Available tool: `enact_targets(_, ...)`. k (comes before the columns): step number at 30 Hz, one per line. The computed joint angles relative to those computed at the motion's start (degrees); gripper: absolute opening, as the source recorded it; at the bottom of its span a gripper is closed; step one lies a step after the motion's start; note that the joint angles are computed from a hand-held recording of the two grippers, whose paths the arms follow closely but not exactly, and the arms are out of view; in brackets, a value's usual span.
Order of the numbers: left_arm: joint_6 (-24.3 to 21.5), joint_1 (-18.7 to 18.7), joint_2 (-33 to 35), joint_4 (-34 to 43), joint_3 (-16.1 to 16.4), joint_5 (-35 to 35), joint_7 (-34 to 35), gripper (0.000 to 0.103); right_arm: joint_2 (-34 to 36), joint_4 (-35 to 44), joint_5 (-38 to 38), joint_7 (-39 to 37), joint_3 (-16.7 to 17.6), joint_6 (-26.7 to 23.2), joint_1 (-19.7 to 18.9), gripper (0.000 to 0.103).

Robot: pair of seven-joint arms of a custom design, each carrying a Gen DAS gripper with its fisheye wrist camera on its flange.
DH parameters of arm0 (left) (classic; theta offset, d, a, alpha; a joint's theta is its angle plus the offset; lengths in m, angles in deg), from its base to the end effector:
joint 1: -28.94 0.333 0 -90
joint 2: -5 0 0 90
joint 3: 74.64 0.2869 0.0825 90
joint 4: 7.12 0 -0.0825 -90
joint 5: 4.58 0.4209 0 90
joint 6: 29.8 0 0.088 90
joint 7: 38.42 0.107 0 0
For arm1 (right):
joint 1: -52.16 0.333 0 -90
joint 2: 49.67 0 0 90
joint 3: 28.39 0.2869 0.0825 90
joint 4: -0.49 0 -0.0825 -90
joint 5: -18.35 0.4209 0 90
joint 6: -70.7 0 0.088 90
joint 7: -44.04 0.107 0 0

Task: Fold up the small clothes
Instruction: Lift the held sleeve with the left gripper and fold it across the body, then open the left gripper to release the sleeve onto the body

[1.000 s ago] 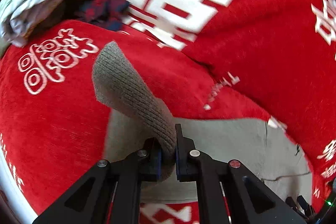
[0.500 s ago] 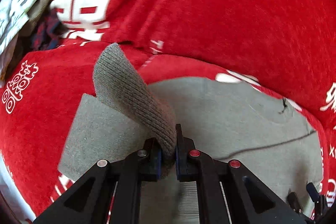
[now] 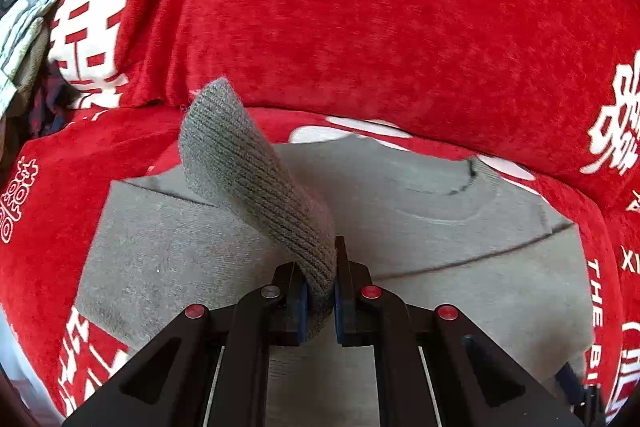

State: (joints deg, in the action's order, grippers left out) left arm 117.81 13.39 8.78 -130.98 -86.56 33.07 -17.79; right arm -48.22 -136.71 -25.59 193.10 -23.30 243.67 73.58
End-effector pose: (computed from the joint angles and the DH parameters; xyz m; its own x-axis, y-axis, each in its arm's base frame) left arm 0.5296 -0.2865 0.3498 0.2239 -0.9742 0.0302 -0.8305 -0.2069 -0.5172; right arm 0.4666 0.2904 0.3039 0.1946 -0.9765 -0.0926 -0.8020 -0.1040 -0.5882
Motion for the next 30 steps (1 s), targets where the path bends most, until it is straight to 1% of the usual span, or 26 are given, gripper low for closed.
enact_targets(3, -1.68, -1.33, 1.95, 2.80, -0.69, 1.22, 0.33, 0.010, 0.10, -0.05, -1.60, 1.50, -0.24, 0.50, 0.03, 0.085)
enact_targets(7, -3.21, -3.40, 4.32, 6.23, -0.94, 2.05, 1.67, 0.010, -0.32, -0.46, -0.82, 1.11, -0.11, 0.60, 0.00, 0.085)
enact_targets(8, -3.25, -3.92, 4.87, 6.94, -0.96, 2.19, 2.14, 0.010, -0.79, -0.86, 0.01, 0.34, 0.06, 0.14, -0.02, 0.085)
enact_targets(9, -3.22, -4.41, 5.26, 7.45, -0.92, 2.39, 2.51, 0.010, -1.39, -1.25, -0.69, 0.97, 0.23, -0.72, -0.06, 0.085)
enact_targets(14, -3.48, -6.99, 8.46, 11.12, -0.95, 2.49, 5.51, 0.010, -3.88, -3.78, -3.37, 2.44, 1.32, -1.22, -1.79, 0.085)
enact_targets(17, -4.03, -8.89, 10.68, 13.75, -0.86, 2.53, 7.26, 0.010, -4.69, -5.01, -3.49, 2.31, 1.91, 0.15, -3.12, 0.085)
enact_targets(21, -3.35, -10.38, 12.84, 16.28, -0.73, 0.93, 11.03, 0.010, -4.85, -5.91, -4.24, 3.09, 2.60, 2.89, -4.87, 0.085)
enact_targets(24, -2.94, -11.43, 14.45, 18.04, -0.45, -0.08, 13.89, 0.010, -4.74, -6.22, -6.15, 5.18, 3.05, 5.00, -6.17, 0.085)
enact_targets(27, -2.76, -11.99, 15.77, 19.38, -0.31, -2.02, 16.43, 0.010, -4.66, -6.32, -6.90, 6.64, 3.45, 5.57, -6.98, 0.085)
enact_targets(30, -0.81, -11.15, 16.44, 19.39, -0.67, -6.23, 20.54, 0.010, -4.68, -6.09, -8.47, 8.17, 3.85, 5.22, -7.29, 0.085)
